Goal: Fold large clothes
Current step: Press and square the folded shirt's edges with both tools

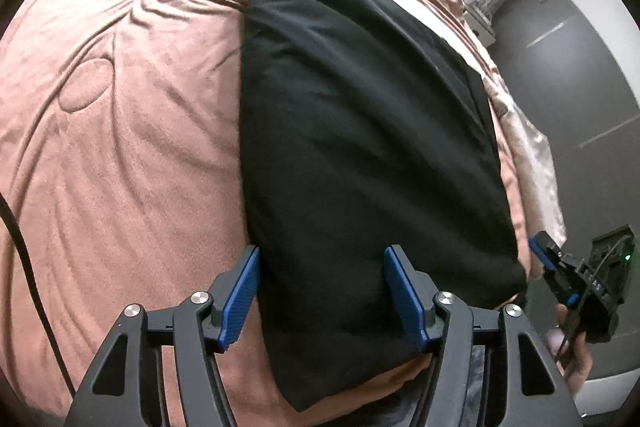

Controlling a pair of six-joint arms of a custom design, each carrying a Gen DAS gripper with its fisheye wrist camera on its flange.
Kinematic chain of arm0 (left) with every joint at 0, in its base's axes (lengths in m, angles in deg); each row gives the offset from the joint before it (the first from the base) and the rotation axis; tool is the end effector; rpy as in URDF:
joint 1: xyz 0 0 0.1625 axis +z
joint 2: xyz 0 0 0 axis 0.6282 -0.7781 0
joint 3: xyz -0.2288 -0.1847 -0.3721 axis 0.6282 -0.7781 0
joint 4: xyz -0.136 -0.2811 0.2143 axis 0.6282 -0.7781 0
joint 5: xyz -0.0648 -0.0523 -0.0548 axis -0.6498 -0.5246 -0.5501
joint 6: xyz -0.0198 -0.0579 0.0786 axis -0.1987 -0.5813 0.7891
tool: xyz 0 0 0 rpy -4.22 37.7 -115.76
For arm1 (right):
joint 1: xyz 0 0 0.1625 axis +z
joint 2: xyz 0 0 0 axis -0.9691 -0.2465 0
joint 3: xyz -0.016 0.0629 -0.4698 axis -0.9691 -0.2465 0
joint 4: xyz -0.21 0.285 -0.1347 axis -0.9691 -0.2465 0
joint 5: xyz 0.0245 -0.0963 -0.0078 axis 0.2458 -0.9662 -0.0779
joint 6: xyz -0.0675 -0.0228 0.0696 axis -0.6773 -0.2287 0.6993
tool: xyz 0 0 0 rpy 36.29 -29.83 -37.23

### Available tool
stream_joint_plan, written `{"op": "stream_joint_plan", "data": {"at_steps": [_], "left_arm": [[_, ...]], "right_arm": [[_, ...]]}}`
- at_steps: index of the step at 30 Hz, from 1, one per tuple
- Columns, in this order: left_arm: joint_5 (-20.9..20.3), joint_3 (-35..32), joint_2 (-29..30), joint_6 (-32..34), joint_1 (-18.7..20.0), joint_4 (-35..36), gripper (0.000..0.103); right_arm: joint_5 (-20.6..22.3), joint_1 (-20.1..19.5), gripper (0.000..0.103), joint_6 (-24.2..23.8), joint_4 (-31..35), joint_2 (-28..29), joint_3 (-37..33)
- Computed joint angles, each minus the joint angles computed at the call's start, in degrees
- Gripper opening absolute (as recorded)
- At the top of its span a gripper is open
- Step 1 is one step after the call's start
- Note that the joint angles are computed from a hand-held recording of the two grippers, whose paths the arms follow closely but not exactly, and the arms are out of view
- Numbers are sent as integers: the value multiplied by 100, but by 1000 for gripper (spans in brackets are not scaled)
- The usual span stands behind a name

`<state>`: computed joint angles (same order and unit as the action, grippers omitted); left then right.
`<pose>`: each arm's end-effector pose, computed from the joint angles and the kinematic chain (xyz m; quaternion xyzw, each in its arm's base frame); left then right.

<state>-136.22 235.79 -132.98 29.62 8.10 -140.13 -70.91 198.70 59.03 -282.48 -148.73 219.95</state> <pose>-0.0929 -0.3561 0.2250 0.0233 0.9761 -0.1659 0.1385 0.2391 -0.2023 0.2291 0.0428 -0.9299 0.3610 0.0561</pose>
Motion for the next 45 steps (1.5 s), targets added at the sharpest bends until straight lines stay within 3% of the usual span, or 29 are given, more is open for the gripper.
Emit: {"op": "stream_joint_plan", "data": {"at_steps": [1, 2, 3, 10, 17, 27, 32, 36, 41, 45], "left_arm": [[0, -37, 0, 33, 60, -26, 65], [13, -63, -35, 58, 100, 1, 65], [33, -97, -48, 88, 148, 4, 65], [61, -440, 93, 416, 580, -225, 65], [-203, -918, 579, 795, 1031, -675, 65], [132, -1394, 1007, 975, 1120, -527, 69], [960, -1541, 1196, 889, 632, 67, 68], [1293, -1627, 1348, 976, 402, 267, 68], [967, -1818, 1274, 1033, 679, 331, 68], [842, -2007, 1334, 1169, 926, 33, 68]], "right_arm": [[-13, 36, 62, -31, 177, -40, -114], [90, -58, 80, -174, 259, -98, -201], [248, -146, 90, -355, 101, -28, -261], [535, -433, 90, -948, 1072, 195, -1151], [140, -330, 90, -1155, 2761, 456, -2422], [-256, -415, 90, -1310, 4181, 1142, -3796], [-1040, -366, 90, -1312, 4152, 1443, -3974], [-976, -475, 89, -1347, 3972, 1462, -3823], [-558, -643, 89, -1372, 3588, 1307, -3549], [-217, -817, 83, -1297, 3429, 1153, -3413]]}}
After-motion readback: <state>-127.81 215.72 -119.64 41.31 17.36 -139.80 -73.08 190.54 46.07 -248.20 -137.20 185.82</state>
